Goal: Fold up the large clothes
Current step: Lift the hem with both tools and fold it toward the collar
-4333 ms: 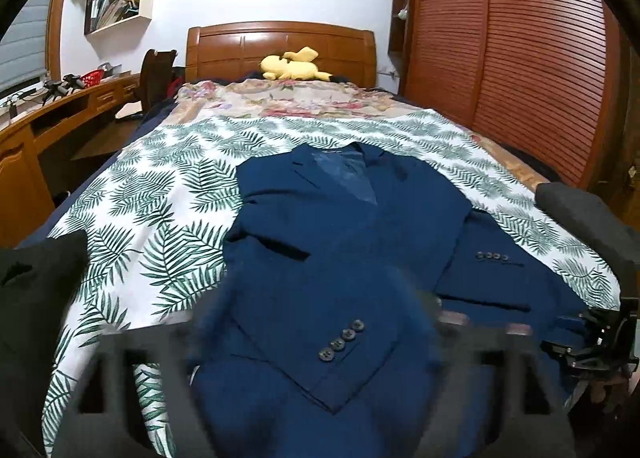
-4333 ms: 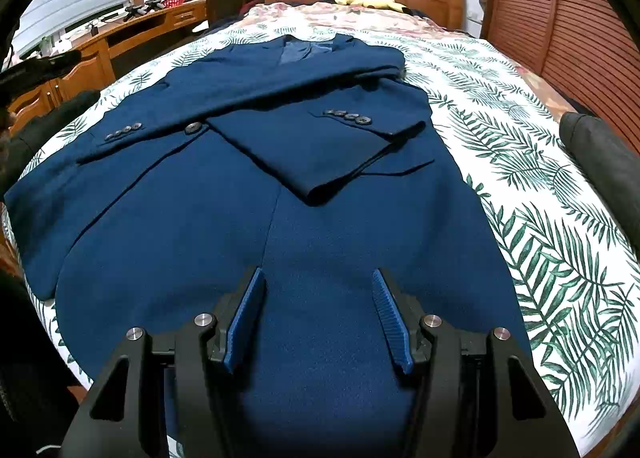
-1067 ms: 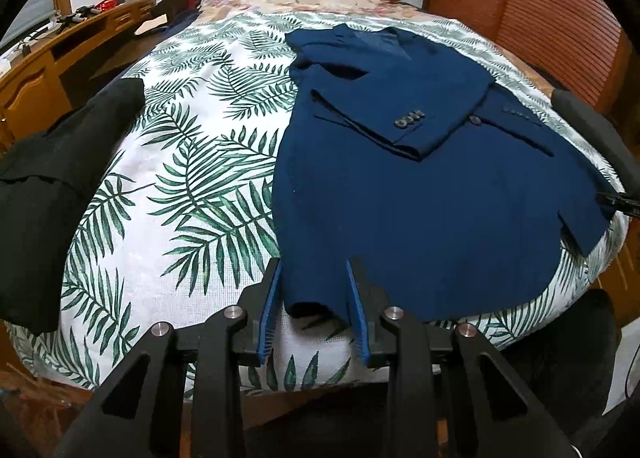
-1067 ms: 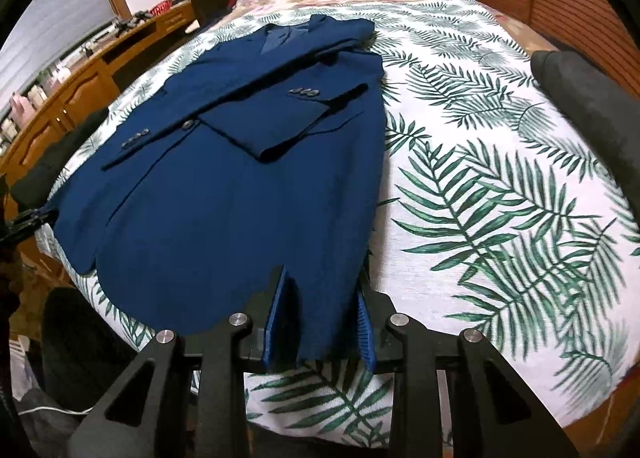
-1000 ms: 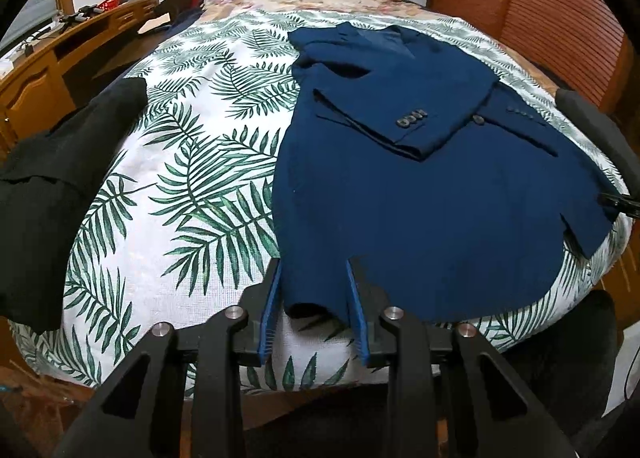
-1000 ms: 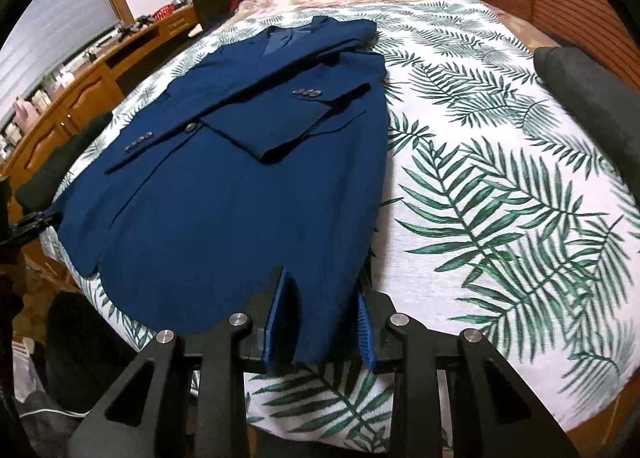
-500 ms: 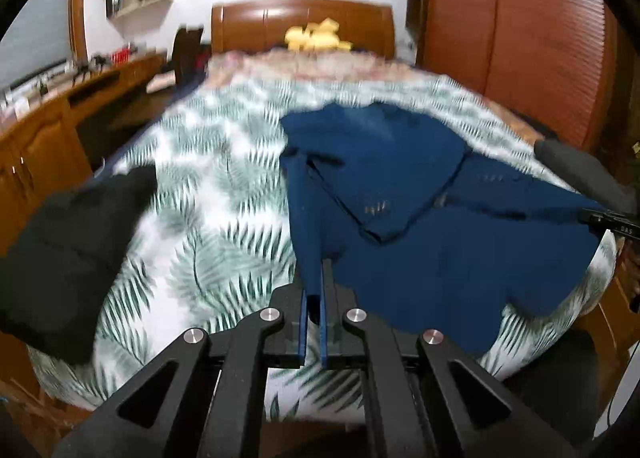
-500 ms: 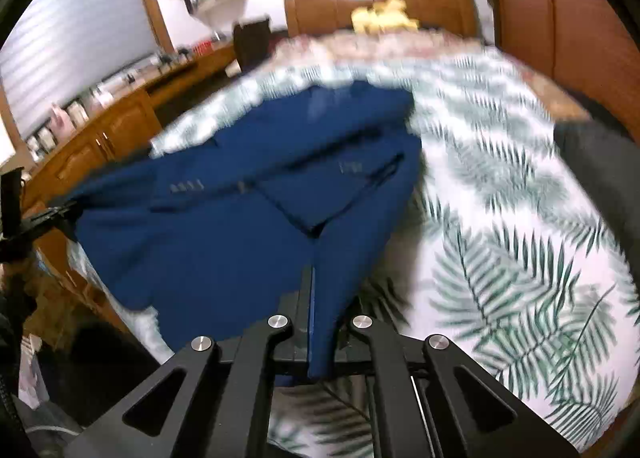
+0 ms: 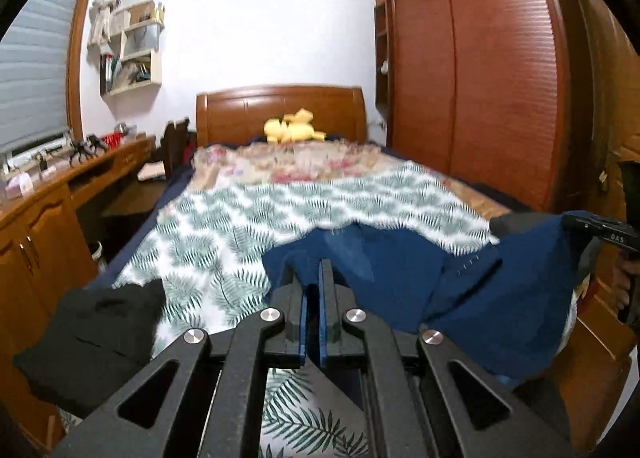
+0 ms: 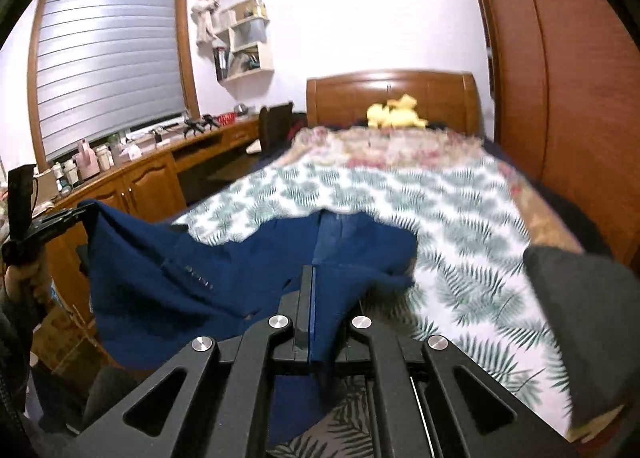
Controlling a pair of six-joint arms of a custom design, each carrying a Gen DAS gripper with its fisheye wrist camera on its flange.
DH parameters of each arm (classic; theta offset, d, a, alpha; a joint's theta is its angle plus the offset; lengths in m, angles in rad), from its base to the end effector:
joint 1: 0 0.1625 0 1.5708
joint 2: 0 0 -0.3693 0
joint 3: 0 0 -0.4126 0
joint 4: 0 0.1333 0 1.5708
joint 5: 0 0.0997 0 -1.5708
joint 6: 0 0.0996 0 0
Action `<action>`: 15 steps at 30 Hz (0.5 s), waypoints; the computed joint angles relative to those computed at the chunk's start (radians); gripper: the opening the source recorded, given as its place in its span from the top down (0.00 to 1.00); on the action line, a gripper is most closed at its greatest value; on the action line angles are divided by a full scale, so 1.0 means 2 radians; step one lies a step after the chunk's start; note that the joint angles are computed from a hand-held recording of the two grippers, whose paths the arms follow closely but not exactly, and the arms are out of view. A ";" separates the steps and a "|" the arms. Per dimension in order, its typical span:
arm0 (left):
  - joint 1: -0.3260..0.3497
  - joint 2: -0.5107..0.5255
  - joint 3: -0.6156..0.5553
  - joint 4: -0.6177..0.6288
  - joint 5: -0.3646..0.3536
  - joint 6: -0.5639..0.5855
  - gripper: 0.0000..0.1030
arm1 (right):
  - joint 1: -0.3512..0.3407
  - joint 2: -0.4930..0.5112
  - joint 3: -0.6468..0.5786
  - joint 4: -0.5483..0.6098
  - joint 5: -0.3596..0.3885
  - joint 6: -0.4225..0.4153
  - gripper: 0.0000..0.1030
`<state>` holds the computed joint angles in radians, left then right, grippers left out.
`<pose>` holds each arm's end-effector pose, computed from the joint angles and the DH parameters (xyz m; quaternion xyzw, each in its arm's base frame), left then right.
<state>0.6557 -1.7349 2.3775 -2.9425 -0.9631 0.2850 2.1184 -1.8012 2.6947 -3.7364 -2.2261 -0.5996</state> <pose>-0.2001 -0.3939 0.2850 0.4154 0.7960 -0.4101 0.1604 0.2073 -0.2004 0.2726 0.2527 -0.7435 0.5555 0.2734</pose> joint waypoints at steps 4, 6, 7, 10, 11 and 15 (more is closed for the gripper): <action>-0.028 -0.032 0.002 0.004 0.014 0.003 0.96 | 0.087 -0.004 -0.003 -0.013 -0.068 -0.010 0.97; -0.042 -0.049 0.003 0.006 0.019 0.006 0.96 | 0.135 0.007 -0.004 -0.031 -0.109 -0.015 0.97; -0.046 -0.055 0.003 0.008 0.020 0.006 0.96 | 0.156 0.013 -0.001 -0.042 -0.127 -0.017 0.97; -0.061 -0.078 0.003 0.019 0.024 0.006 0.96 | 0.215 0.020 -0.003 -0.058 -0.172 -0.022 0.97; -0.065 -0.084 0.005 0.019 0.025 0.007 0.96 | 0.228 0.023 0.002 -0.072 -0.181 -0.026 0.97; -0.060 -0.084 0.001 0.014 0.018 0.011 0.96 | 0.242 0.036 0.014 -0.102 -0.194 -0.030 0.97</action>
